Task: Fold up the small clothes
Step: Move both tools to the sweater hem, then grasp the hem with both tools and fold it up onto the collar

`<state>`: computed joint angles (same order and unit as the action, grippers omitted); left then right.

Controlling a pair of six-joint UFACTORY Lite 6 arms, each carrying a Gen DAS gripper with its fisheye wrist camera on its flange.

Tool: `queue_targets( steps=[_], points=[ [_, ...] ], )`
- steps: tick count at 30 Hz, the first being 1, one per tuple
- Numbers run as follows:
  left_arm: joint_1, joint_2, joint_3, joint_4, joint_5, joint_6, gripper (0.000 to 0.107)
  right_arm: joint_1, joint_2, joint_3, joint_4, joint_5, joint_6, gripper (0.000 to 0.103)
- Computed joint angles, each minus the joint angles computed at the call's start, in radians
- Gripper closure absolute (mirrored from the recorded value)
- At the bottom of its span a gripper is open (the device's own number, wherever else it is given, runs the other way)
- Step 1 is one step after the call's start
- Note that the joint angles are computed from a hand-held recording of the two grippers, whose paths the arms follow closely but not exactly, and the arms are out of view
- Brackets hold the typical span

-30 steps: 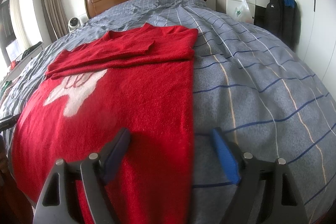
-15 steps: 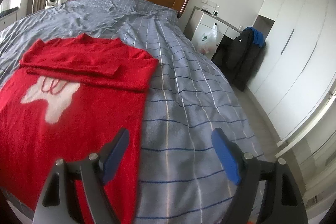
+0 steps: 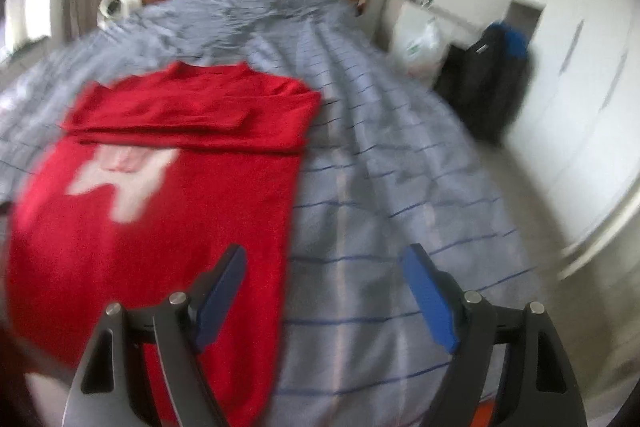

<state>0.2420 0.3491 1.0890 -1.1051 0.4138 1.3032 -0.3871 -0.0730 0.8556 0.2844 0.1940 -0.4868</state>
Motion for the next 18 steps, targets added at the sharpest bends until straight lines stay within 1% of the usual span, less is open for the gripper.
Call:
queue_targets(
  steps=[1, 2, 4, 5, 6, 8, 11, 13, 14, 15, 16, 17, 18],
  points=[
    [0.015, -0.026, -0.025, 0.033, 0.062, 0.002, 0.006, -0.025, -0.011, 0.007, 0.105, 0.071, -0.105, 0.023],
    [0.017, -0.049, -0.056, 0.083, 0.115, -0.005, 0.006, -0.065, -0.017, 0.014, 0.209, 0.176, -0.209, 0.023],
    [-0.005, -0.070, -0.104, 0.109, 0.157, 0.010, 0.006, -0.169, 0.017, 0.022, 0.419, 0.374, -0.419, 0.023],
    [-0.017, -0.069, -0.116, 0.109, 0.167, 0.019, 0.006, -0.214, 0.057, 0.010, 0.497, 0.464, -0.490, 0.023],
    [-0.036, -0.061, -0.126, 0.104, 0.172, 0.032, 0.006, -0.237, 0.085, -0.003, 0.533, 0.512, -0.520, 0.023],
    [-0.085, -0.038, -0.129, 0.108, 0.143, 0.034, 0.008, -0.262, 0.136, -0.038, 0.593, 0.560, -0.558, 0.023],
    [-0.144, -0.010, -0.115, 0.149, 0.120, 0.003, 0.019, -0.242, 0.163, -0.099, 0.659, 0.504, -0.613, 0.025],
    [-0.168, -0.003, -0.111, 0.169, 0.092, -0.013, 0.022, -0.230, 0.191, -0.112, 0.687, 0.500, -0.652, 0.032],
    [-0.180, 0.003, -0.107, 0.182, 0.074, -0.024, 0.028, -0.227, 0.200, -0.111, 0.690, 0.505, -0.655, 0.033],
    [-0.188, 0.007, -0.105, 0.191, 0.063, -0.036, 0.039, -0.234, 0.210, -0.110, 0.700, 0.510, -0.671, 0.035],
    [-0.198, -0.004, -0.125, 0.188, 0.050, -0.040, 0.047, -0.237, 0.216, -0.108, 0.709, 0.518, -0.681, 0.040],
    [-0.195, 0.008, -0.112, 0.203, 0.058, -0.061, 0.069, -0.237, 0.232, -0.090, 0.710, 0.525, -0.676, 0.046],
    [-0.190, 0.025, -0.092, 0.216, 0.072, -0.088, 0.093, -0.237, 0.241, -0.082, 0.704, 0.521, -0.665, 0.071]
  ],
)
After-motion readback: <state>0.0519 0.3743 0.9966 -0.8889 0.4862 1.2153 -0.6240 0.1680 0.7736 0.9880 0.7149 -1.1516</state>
